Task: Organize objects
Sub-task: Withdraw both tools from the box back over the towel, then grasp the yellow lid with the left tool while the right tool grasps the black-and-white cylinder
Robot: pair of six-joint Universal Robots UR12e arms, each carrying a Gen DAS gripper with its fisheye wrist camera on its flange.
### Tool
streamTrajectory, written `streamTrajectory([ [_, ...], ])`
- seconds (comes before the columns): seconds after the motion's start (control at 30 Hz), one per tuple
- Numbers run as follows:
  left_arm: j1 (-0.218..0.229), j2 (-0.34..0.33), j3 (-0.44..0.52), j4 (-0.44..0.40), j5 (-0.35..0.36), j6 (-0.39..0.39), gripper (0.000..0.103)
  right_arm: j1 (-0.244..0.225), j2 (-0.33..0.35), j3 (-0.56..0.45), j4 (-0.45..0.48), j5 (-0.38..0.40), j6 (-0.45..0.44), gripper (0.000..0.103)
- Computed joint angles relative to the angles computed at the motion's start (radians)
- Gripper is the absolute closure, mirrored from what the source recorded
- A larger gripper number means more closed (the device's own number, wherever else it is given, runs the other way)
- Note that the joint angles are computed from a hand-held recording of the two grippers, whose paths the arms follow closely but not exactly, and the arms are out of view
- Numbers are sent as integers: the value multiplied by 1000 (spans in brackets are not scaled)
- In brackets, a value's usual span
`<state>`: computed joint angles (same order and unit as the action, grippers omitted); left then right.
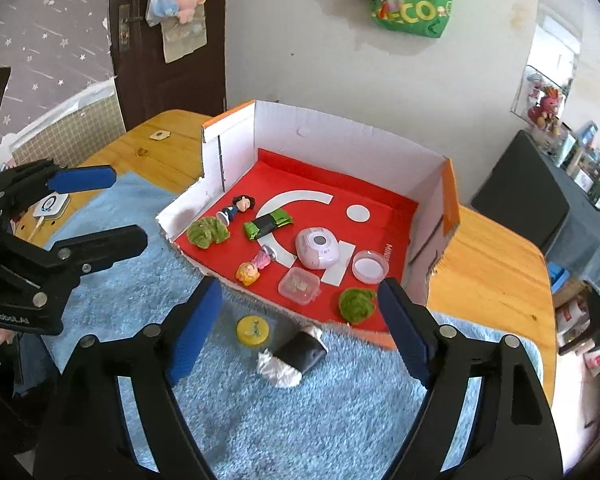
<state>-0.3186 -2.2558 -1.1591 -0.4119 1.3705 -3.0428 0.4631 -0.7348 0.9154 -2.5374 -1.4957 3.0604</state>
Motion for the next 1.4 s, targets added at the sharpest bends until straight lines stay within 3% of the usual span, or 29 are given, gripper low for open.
streamTrajectory([
  [0.13, -1, 17, -39, 43, 1, -26, 16, 5, -24, 56, -70, -23, 14, 15],
  [0.3, -7, 29, -80, 106, 37, -50, 12, 9, -48, 120, -148, -32, 48, 15],
  [0.57, -8, 41, -136, 138, 31, -105, 11, 17, -70, 207, -255, -50, 112, 13],
  [1.03, -18, 41, -199, 124, 45, -141, 10, 19, -74, 285, -274, -61, 224, 13],
  [1.4, -22, 38, -201, 115, 51, -135, 10, 20, -67, 279, -243, -65, 246, 13],
])
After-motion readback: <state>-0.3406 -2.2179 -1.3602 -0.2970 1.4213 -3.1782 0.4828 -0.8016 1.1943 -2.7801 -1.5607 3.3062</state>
